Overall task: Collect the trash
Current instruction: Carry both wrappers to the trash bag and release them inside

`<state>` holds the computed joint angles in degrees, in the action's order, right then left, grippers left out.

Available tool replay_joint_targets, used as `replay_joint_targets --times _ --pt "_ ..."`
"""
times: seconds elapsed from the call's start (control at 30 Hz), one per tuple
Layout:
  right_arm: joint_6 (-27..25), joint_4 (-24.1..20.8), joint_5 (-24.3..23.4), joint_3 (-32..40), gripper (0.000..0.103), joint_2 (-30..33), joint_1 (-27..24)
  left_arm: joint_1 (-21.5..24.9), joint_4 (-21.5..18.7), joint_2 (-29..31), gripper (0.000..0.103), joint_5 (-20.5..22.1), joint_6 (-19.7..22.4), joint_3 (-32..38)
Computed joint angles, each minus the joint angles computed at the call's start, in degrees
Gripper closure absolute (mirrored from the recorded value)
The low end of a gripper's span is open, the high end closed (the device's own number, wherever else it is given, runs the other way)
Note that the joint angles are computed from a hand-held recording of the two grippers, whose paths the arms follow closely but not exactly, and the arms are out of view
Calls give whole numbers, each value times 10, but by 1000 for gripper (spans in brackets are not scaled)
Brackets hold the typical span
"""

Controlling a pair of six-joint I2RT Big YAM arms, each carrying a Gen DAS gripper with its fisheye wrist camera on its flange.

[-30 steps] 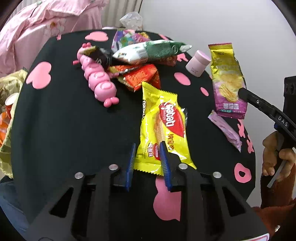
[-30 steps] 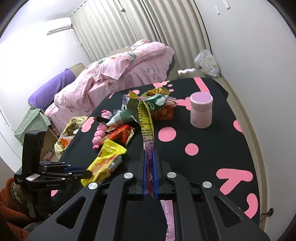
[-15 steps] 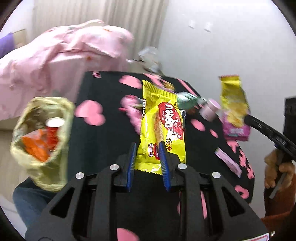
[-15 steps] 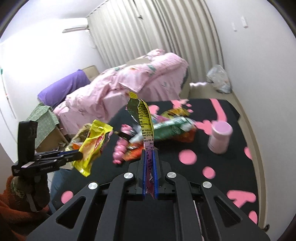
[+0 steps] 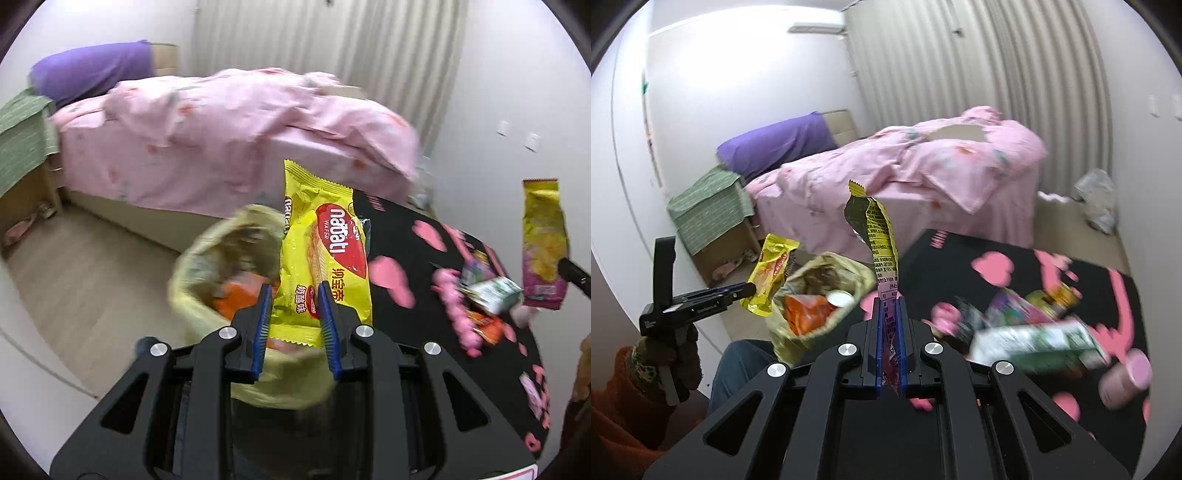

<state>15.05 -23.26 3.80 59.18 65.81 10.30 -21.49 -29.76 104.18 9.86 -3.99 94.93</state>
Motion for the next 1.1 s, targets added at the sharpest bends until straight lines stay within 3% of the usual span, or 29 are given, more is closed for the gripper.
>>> replay_joint_targets --times 0.1,0.3,0.53,0.63,0.73,0.9,1.1 --pt "-15 4 -26 59 95 72 4 23 -7 20 78 -18 -21 20" --pt "-42 -18 -70 169 95 189 13 54 -31 56 78 -12 -60 56" --pt "-34 -59 -142 269 95 298 11 44 -78 115 78 25 -47 120" --pt "-27 -102 -178 326 95 359 7 30 -122 158 78 10 -25 174" --pt "-38 -157 -178 381 95 418 8 21 -163 198 78 -2 -10 225" --pt "-71 -229 -154 461 95 494 9 8 -193 241 78 -35 23 279" --pt "-85 -257 -164 494 95 528 4 7 -236 269 78 -18 22 327"
